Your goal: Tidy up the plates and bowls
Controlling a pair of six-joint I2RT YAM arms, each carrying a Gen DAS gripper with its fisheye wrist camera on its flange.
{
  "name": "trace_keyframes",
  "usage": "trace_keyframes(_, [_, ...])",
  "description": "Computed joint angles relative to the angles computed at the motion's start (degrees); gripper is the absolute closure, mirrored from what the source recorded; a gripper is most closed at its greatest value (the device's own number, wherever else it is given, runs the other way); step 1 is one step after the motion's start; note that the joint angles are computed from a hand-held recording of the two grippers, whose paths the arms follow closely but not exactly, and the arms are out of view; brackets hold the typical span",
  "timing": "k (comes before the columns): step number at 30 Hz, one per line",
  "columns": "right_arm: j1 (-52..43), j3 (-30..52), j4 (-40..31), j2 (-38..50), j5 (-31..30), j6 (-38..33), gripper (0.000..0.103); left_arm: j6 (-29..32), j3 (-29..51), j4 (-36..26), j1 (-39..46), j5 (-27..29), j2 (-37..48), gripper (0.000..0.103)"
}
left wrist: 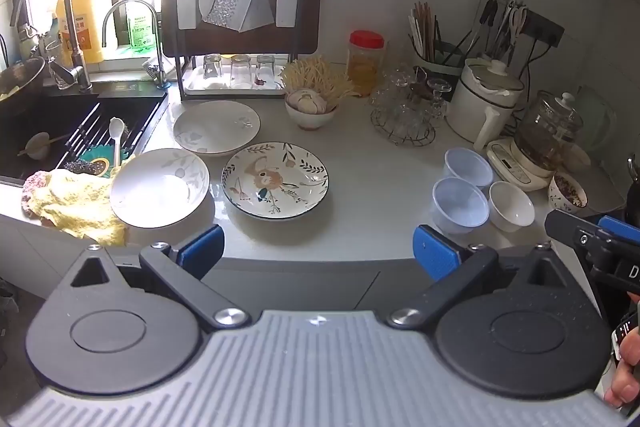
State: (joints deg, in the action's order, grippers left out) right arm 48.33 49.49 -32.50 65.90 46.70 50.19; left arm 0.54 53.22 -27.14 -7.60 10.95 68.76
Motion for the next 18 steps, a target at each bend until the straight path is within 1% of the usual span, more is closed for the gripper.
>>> trace_keyframes(2, [0.4,0.1,-0.6,0.1,0.3,0.6,0.0,-0.2,0.4,-0.2,0.1,0.2,0.4,0.001])
trace_keyframes(4, [0.9,0.3,-1.4,0.2,0.6,1.5,0.0,0.4,-0.5,1.0,0.2,0.2,-0.3,0.001])
trace_keyframes(8, [2.9,0.9,-3.4,0.7,2.0,3.6,0.0,-0.1,-1.5,0.2,-0.4,-0.1,-2.5,0.001])
trace_keyframes(9, [1.4,0.0,-2.8,-1.0,-0.2,2.7,0.0,0.1,-1.0,-0.6,-0.3,-0.3,-2.6,0.001])
trace_keyframes(12, [0.9,0.0,-2.9,-0.9,-0.8,2.5,0.0,0.0,-0.8,-1.8,0.0,-0.4,-3.2,0.001])
trace_keyframes(13, [0.6,0.0,-2.6,-0.9,-1.0,2.2,0.0,0.1,-1.8,-1.6,0.5,0.4,-3.9,0.001])
trace_keyframes(14, [2.5,-0.1,-4.9,-1.9,0.4,4.3,0.0,0.2,-1.8,-1.7,0.9,0.8,-3.9,0.001])
trace_keyframes(15, [2.0,-0.3,-4.4,-2.0,0.1,3.6,0.0,0.3,-1.8,-1.8,1.0,0.7,-4.0,0.001])
trace_keyframes(17, [4.4,0.6,-5.8,-0.3,1.9,6.2,0.0,0.5,-2.5,-1.4,1.0,0.5,-4.4,0.001])
trace_keyframes(18, [4.7,0.5,-5.7,0.0,2.1,6.3,0.0,0.5,-2.6,-1.3,1.2,0.7,-4.5,0.001])
